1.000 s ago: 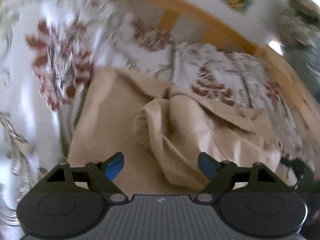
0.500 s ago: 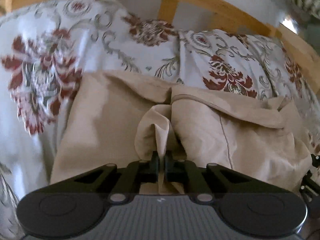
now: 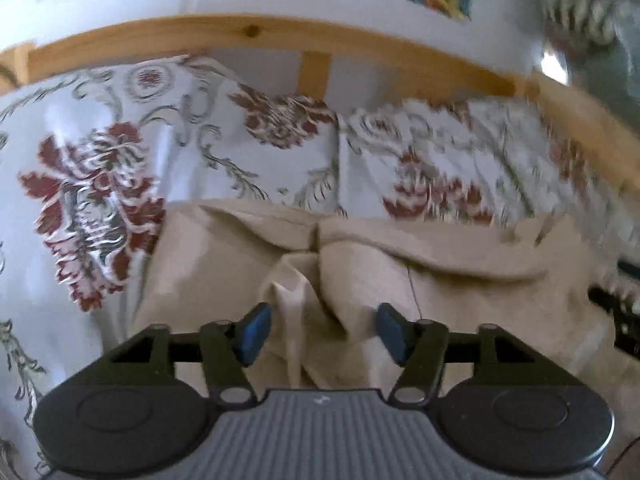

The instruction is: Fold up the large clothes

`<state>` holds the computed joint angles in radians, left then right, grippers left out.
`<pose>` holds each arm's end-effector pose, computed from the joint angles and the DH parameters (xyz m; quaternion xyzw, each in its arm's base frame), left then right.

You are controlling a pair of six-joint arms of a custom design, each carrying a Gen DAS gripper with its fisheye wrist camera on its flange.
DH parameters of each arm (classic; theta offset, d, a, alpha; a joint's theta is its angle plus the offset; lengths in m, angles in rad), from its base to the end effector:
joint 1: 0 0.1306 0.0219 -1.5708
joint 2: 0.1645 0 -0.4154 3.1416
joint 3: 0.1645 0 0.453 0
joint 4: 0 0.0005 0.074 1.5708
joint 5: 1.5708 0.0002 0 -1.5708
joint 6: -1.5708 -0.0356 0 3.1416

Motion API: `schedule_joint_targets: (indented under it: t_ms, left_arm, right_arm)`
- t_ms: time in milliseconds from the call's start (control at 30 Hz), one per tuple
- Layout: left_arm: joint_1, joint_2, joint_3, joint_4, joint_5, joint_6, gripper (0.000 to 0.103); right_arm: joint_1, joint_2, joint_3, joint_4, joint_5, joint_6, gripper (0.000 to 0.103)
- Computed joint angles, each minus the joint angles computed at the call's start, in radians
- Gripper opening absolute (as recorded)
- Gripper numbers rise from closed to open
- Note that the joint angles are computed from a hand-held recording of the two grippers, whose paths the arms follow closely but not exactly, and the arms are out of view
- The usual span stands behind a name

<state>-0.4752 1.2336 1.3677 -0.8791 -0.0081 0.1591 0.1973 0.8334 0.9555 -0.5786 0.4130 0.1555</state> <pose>0.4266 -0.2197 0.5259 0.1426 0.9048 -0.1216 0.3824 0.3382 0.0525 0.4877 -0.0390 0.8369 -0.1632 0.5211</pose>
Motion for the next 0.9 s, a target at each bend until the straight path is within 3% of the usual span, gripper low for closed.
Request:
schedule_joint_targets:
  t_ms: [133, 233, 400, 533, 733, 900]
  left_arm:
    - [-0.046, 0.016, -0.03, -0.013, -0.072, -0.025, 0.059]
    - [-0.045, 0.014, -0.064, 0.014, -0.072, 0.003, 0.064]
    - [-0.017, 0.001, -0.082, 0.03, -0.029, 0.055, 0.073]
    - [-0.005, -0.046, -0.089, -0.01, -0.008, 0.16, 0.086]
    - [-0.046, -0.198, -0.169, -0.031, -0.062, 0.128, 0.097]
    - [-0.105, -0.327, -0.211, -0.116, -0.052, 0.137, 0.098]
  right_arm:
    - [0.038, 0.082, 0.008, -0.018, 0.042, 0.014, 0.069]
    - [0.052, 0.1, -0.029, 0.01, 0.088, 0.02, 0.069]
    - [0.046, 0.094, -0.018, -0.012, 0.076, -0.015, 0.069]
    - [0.086, 0.012, -0.032, -0.019, 0.108, 0.004, 0.076]
    - [0.188, -0.147, -0.059, -0.12, 0.164, -0.032, 0.097]
    - [0.356, -0.254, -0.047, -0.278, 0.224, -0.13, 0.102]
